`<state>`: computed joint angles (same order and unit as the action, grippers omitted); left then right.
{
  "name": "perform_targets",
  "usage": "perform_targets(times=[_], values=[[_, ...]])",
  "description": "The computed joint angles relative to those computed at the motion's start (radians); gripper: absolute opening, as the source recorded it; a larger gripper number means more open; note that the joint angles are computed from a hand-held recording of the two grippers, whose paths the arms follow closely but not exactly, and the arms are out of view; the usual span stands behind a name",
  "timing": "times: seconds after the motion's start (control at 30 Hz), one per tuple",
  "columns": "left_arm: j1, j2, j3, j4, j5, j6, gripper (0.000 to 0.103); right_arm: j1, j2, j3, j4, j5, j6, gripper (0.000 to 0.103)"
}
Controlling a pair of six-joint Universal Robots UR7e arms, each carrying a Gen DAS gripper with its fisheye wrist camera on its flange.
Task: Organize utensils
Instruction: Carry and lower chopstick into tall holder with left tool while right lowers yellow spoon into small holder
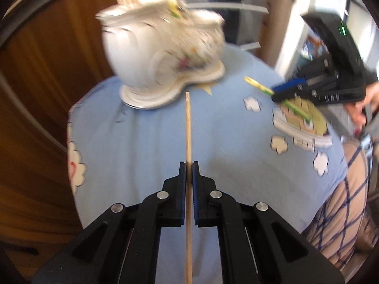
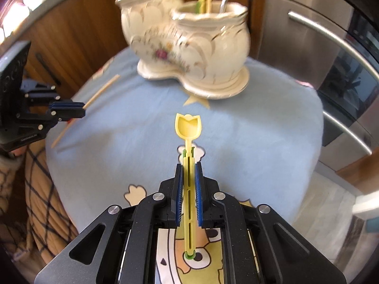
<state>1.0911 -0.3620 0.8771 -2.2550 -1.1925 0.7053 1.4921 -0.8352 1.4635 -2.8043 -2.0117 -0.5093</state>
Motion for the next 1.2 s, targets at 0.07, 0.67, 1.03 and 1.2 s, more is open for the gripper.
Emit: perform_targets(times=[0.07,0.67,1.03,1.2], values=[[0.012,-0.017,0.010,-0.061,-0.049,-0.012,0.005,-0.006,-0.019,0.033,-0.066,0.036,0.000,0.011],[0.061,0.045,-0.130,-0.349,-0.350,-0.125,0.005,-0.045,-0.070,0.147,-0.470,0.386,0.089,0.011],[0.051,0.190,-0.350,-0.414,-0.411,-0.119,0.005,-0.056,-0.010,0.051,-0.535,0.502,0.129,0.011],[0.050,0.306,-0.582,-0.351,-0.451,-0.139,0.005,-0.055,0.019,-0.010,-0.548,0.527,0.129,0.011]])
